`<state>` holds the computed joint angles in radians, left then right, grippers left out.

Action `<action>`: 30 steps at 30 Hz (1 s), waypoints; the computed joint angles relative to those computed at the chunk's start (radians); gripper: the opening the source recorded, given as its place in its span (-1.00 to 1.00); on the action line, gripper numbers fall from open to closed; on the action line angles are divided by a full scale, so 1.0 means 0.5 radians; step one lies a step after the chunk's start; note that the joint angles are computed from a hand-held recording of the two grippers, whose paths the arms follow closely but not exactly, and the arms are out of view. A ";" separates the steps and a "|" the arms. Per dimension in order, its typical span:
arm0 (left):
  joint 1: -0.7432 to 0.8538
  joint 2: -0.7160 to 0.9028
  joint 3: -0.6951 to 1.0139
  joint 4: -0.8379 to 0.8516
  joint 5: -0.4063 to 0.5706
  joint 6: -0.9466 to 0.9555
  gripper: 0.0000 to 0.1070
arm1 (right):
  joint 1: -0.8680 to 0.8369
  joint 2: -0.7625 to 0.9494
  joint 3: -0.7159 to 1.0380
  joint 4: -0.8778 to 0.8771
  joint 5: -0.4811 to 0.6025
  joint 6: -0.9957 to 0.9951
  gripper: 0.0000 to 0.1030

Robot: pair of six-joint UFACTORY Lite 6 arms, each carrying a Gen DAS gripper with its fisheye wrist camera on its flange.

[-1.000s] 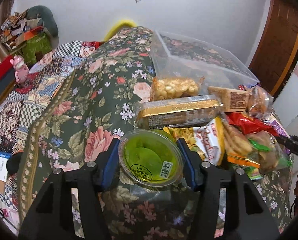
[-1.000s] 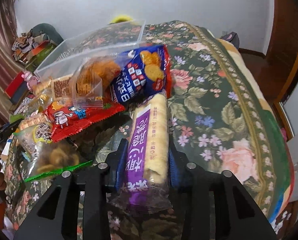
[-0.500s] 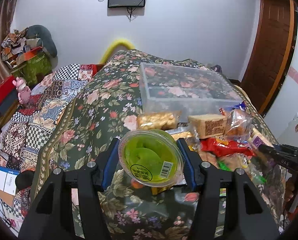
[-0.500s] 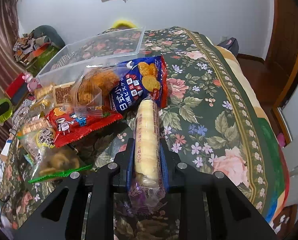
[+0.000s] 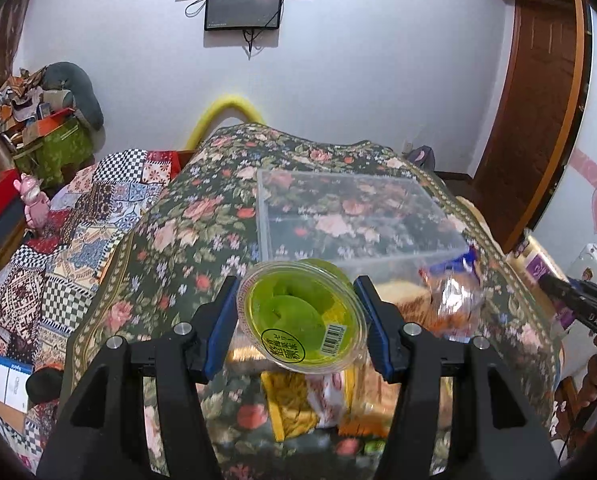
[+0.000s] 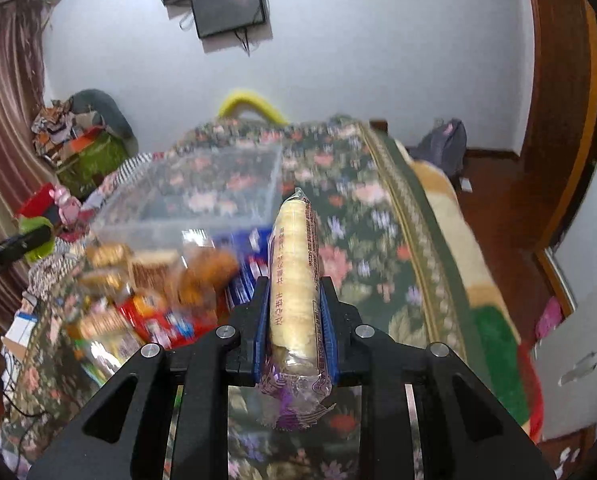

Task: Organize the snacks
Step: 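Carry the jelly cup into the clear box with the left while the right drops the cracker roll in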

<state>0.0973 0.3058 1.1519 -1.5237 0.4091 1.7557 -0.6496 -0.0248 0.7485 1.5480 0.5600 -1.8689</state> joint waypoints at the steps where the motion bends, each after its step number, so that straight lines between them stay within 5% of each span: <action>1: -0.016 0.032 0.058 0.031 -0.009 -0.053 0.06 | 0.022 -0.001 0.016 0.036 -0.002 -0.023 -0.59; 15: -0.265 0.536 0.866 0.805 -0.147 -1.019 0.07 | 0.555 0.344 0.424 0.546 -0.229 -0.258 -0.59; 22: -0.350 0.881 1.314 1.325 -0.118 -1.595 0.07 | 0.689 0.730 0.797 0.386 -0.355 -0.045 -0.59; 30: -0.419 1.427 2.027 1.942 0.147 -2.264 0.07 | 0.770 1.084 1.218 -0.311 -0.421 0.631 -0.59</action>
